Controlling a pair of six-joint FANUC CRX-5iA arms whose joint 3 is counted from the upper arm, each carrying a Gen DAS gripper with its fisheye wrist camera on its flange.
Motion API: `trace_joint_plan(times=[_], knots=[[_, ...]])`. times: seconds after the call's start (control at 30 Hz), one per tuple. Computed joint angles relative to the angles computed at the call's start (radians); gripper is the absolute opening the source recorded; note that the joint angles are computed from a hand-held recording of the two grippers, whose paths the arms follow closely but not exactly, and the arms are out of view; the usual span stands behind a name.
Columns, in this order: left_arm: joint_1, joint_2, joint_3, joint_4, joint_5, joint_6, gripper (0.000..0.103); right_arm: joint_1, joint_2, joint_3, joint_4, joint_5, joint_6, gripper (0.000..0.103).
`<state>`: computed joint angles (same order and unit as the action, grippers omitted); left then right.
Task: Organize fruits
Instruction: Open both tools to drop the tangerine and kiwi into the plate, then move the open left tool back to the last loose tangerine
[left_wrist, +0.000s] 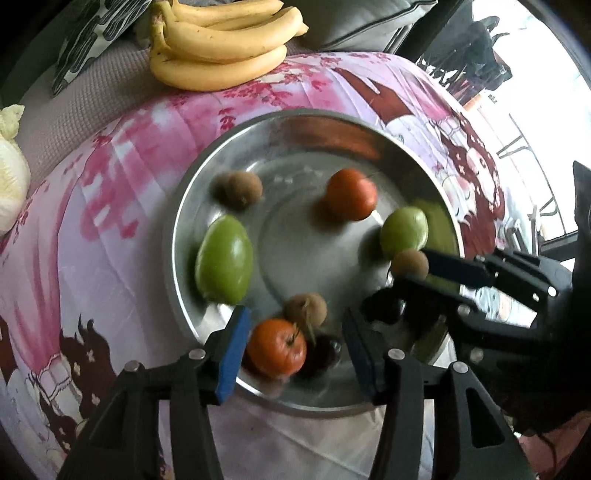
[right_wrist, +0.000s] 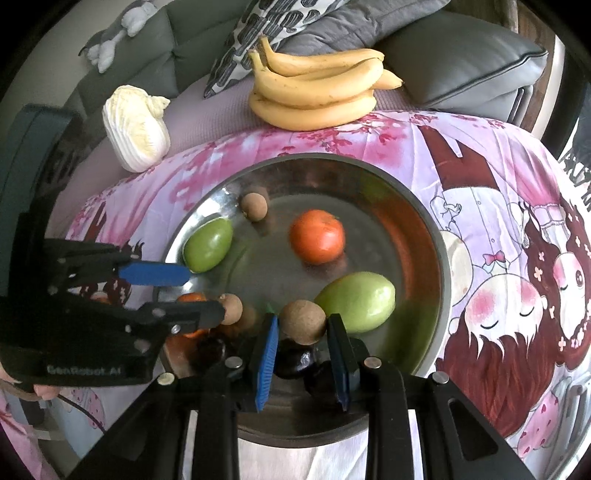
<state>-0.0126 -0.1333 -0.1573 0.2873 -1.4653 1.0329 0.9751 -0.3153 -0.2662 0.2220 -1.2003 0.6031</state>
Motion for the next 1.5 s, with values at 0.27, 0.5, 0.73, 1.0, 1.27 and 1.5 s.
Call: trace_joint_plan(times=[0.27,0.5,0.73,1.0,1.27,1.5], knots=[[0.035,-0.049,-0.019,-0.007,-0.022,-0.035,0.059,0.012,-0.015,0.006,-0.012,-0.025,-0.021,0.036],[0.057,-0.079,-0.027,-0.034,-0.047,-0.050,0.063,0.046,-0.016,0.020,0.005,-0.078,-0.043,0.058],[0.079,-0.116,-0.044,-0.065,-0.060,-0.069,0.075,0.083,-0.010,0.033,0.021,-0.130,-0.039,0.079],[0.116,-0.166,-0.081,-0.085,-0.060,-0.096,0.088,0.114,-0.013,0.031,0.044,-0.164,-0.061,0.090],[0.181,-0.220,-0.116,-0.090,-0.054,-0.139,0.097,0.155,-0.008,0.037,0.078,-0.190,-0.086,0.099],[0.247,-0.265,-0.141,-0.079,-0.053,-0.204,0.097,0.192,0.017,0.062,0.090,-0.203,-0.093,0.099]])
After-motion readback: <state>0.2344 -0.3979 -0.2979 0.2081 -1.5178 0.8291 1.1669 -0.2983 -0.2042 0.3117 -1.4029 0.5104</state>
